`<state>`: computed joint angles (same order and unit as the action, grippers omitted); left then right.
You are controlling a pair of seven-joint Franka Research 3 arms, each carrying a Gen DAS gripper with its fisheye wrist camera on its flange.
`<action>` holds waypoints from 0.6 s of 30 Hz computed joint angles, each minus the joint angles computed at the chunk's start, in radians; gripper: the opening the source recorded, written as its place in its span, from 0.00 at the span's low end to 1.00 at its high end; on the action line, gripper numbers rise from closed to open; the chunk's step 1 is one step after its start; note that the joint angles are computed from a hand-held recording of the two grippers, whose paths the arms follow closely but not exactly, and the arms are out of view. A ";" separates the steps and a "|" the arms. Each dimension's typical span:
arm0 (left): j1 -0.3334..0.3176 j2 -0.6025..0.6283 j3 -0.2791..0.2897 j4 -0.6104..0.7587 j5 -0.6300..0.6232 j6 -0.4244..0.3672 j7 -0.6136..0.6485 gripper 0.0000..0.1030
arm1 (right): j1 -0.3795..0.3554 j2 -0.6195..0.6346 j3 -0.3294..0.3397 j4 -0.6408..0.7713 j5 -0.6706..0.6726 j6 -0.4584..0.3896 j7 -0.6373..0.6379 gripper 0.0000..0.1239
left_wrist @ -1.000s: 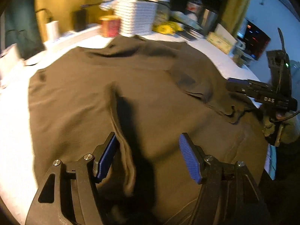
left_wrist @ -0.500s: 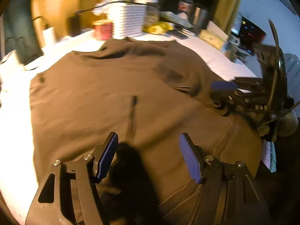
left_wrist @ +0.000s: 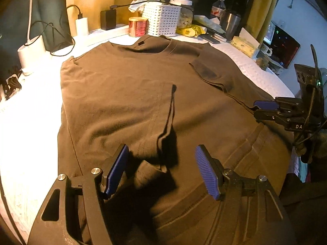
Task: Fold small clothes
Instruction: 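Grasp the shirt hem with both tools and lift it toward the collar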
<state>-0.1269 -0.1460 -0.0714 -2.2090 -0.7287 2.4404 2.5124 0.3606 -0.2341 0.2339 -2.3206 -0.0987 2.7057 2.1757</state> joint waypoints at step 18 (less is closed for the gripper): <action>-0.071 -0.206 0.056 -0.201 -0.081 0.123 0.032 0.66 | -0.093 -0.247 0.107 -0.154 -0.193 -0.118 0.258 0.35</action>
<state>-0.1979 -0.3517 -0.0159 -2.4103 -0.8094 2.5630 2.5442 0.2672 -0.4808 0.3409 -2.4742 -0.2919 2.5877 2.4341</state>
